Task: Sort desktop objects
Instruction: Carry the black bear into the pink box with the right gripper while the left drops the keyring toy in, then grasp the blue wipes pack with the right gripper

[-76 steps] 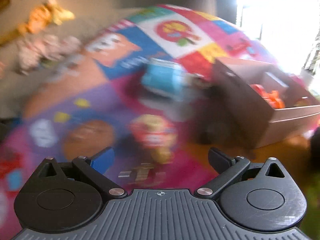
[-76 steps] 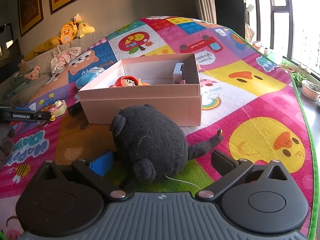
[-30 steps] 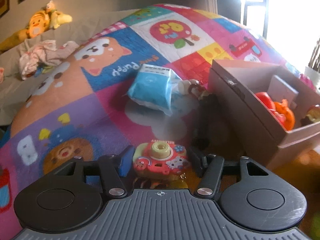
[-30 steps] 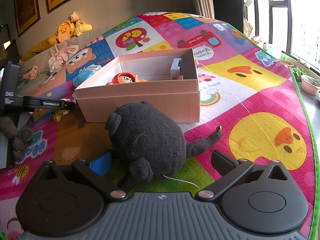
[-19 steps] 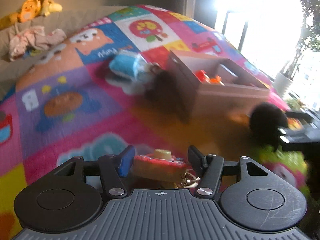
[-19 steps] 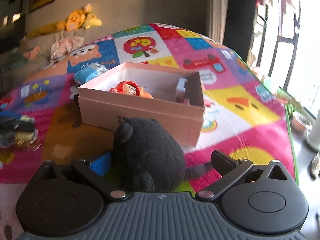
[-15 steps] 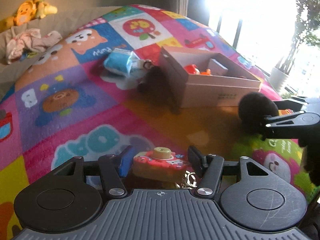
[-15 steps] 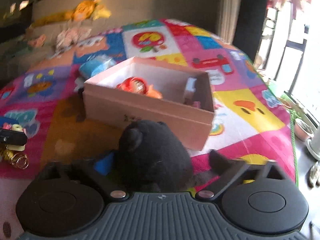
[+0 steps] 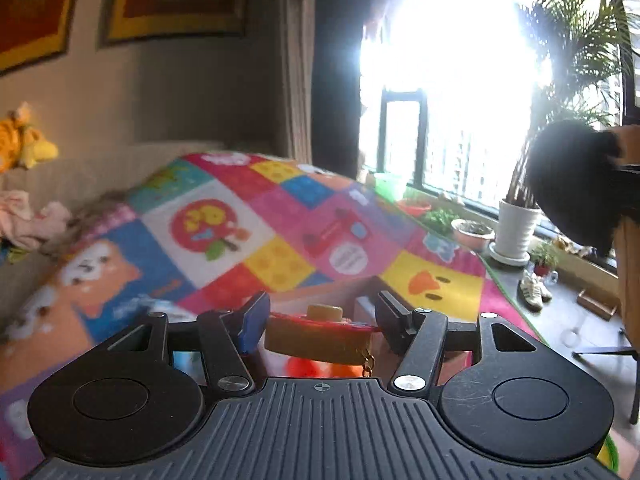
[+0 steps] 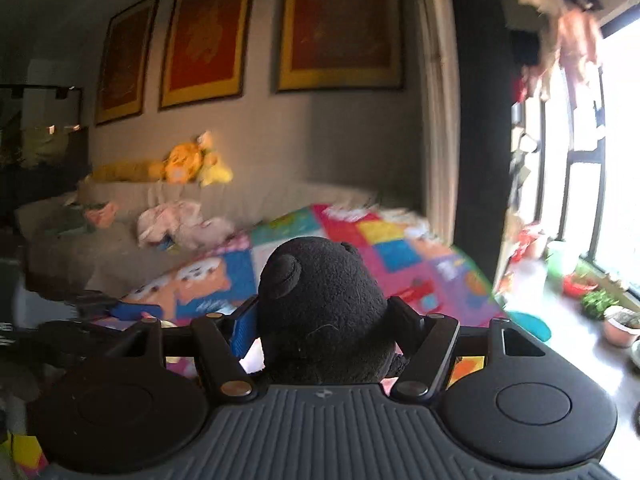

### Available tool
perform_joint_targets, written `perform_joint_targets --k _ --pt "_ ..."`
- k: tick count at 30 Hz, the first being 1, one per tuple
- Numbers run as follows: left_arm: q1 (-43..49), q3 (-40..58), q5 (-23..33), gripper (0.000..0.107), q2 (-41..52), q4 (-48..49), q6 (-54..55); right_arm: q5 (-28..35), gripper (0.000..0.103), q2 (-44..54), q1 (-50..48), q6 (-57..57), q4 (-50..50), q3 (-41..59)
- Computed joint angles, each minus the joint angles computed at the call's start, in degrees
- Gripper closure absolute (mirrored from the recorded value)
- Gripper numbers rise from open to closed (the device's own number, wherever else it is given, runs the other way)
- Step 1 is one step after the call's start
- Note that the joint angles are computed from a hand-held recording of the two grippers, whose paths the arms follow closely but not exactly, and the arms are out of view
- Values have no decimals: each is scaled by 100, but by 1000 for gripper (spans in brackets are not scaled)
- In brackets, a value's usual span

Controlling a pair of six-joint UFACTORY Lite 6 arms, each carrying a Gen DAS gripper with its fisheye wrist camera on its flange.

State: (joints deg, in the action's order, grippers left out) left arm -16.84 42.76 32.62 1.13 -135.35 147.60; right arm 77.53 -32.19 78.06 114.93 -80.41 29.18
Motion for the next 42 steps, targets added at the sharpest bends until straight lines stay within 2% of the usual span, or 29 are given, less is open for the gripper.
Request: perform_joint_targets --k 2,4,5,7,10,13,16,18,21,24,26,29,32,34,37,39,41,42 --pt "-466 756 -271 43 815 -497 233 -67 36 -115 -212 12 -64 -170" --pt "-758 1528 -518 41 1596 -430 -21 -505 36 -261 -681 93 -171 -393" --pt "-847 1880 -673 38 1913 -221 -319 -821 36 -341 -996 130 -250 -505" --pt "-882 2112 -758 22 2193 -130 -598 -1314 36 -367 -1528 246 -389 -642" --pt "-624 1450 -286 11 1930 -510 -88 -1708 36 -444 -1994 315 -559 -804" --pt "-363 570 -29 10 1533 -1339 982 -2375 36 -286 -2639 421 -935 -803" --pt "28 -198 278 9 1284 -1569 1487 -3110 36 354 -3319 757 -1624 -452" --pt "304 -608 455 9 1199 -1591 1648 -3588 36 1130 -3842 1142 -2444 59" --pt "802 -1132 791 7 1090 -1312 1717 -3859 35 2743 -4340 1312 -3424 1269" --pt "1258 -1325 1077 7 1161 -1050 1675 -4618 35 4343 -4811 949 -3680 2777" --pt "1554 -1383 1229 7 1251 -965 1706 -4999 35 5265 -4978 415 -3362 3691" --pt "1979 -1399 1335 7 1360 -789 1703 -5394 35 6561 -5115 -1090 -2035 5025" --pt "2331 -1368 1434 6 1512 -598 1676 -5777 23 7297 -5230 -2512 -622 5753" --pt "2498 -1307 1482 5 1657 -466 1585 -6052 16 7150 -5310 -2374 -620 5559" --pt "2580 -1174 1503 5 1956 -414 1480 -6673 6 6313 -5566 -746 -1765 4779" --pt "2531 -1059 1378 5 2056 -399 1332 -6668 4 5909 -5591 139 -2298 4503" --pt "2588 -1040 1487 5 2109 -356 1237 -6562 4 5732 -5462 65 -2069 4489" --pt "2602 -1021 1470 5 2136 -334 1199 -6423 4 5758 -5329 -331 -1630 4608"
